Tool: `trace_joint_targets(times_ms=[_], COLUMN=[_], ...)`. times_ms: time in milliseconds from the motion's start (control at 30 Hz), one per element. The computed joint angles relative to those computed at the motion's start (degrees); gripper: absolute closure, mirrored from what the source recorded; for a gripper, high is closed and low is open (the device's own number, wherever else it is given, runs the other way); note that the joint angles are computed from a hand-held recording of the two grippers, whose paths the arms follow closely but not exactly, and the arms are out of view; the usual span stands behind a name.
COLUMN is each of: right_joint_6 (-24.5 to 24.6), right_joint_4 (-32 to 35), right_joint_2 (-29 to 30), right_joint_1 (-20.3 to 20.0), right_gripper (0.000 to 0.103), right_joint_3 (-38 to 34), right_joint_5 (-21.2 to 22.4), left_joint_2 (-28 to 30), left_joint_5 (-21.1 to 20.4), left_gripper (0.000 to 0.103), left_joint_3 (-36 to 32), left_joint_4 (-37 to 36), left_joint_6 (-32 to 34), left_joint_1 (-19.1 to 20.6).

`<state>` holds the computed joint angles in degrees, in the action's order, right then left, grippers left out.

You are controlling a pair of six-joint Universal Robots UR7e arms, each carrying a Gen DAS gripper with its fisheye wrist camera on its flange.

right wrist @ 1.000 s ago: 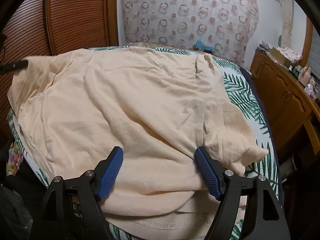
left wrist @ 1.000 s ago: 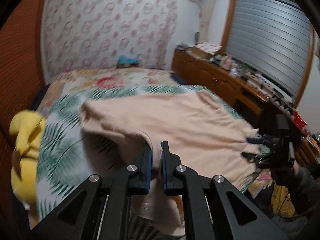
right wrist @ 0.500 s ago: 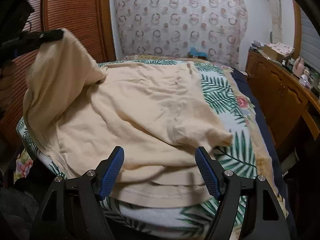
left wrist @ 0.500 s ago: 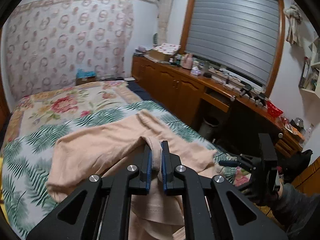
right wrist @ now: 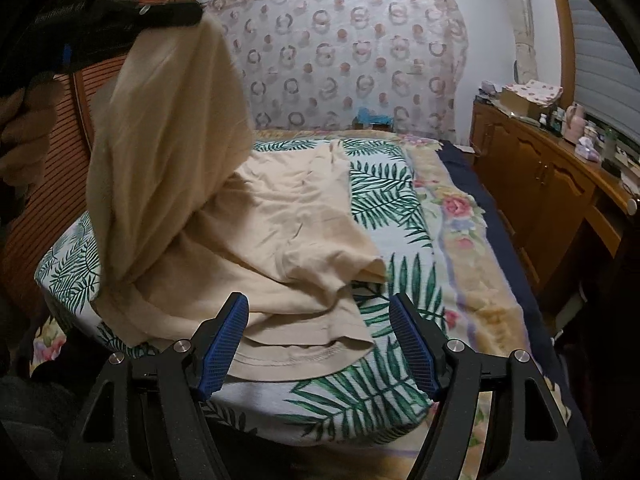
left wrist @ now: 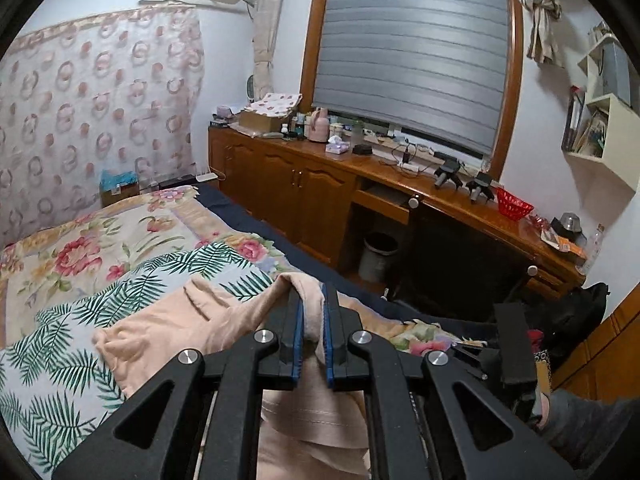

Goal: Fold small clothes

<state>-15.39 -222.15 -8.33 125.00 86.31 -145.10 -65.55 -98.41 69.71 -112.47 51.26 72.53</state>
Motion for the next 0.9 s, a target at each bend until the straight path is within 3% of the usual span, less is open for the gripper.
trace_joint_targets(times_ms=[167,267,400,500,633,900], right_joint_6=[0.25,0.43,0.45,0.25,-1.23,-5.05], right_joint_4=[-0.40,-0.10,-0.12,-0.31,0.30,3.62], right_joint_2=[0.41,0.32,-0.41,-0.41,-0.02,1.81], right_joint_1=[0.04,0.07,0.00,0.18,0.41,0.27], right_gripper=[0.028,0.028,0.028,0.028,0.028,0.028], right_joint_3=[-0.32,-0.55,-0.08,-0.67,-2.34,-8.00], right_joint_5=[-0.64,-0.91,-1.33,-1.48,-1.25,0.58], left_joint_2=[1.00,0.65,0.67,0.97,0.81,0.60], left_joint_5=[2.72,3.35,3.76,4.30,5.53,8.26], left_gripper=[0.091,0.083,0.059,0.055,0.025,0.021], left_joint_3=[0.28,0.65,-0.61,-1.64,-1.53,-1.26], left_joint_4=[-0.55,-1.72,-1.84,-1.36,-4.17,-9.80], left_joint_6=[0.11,0.55,0.09,0.38,0.39,-0.61], left_joint_1=[0.32,1.11,2.89,4.27,6.60,9.78])
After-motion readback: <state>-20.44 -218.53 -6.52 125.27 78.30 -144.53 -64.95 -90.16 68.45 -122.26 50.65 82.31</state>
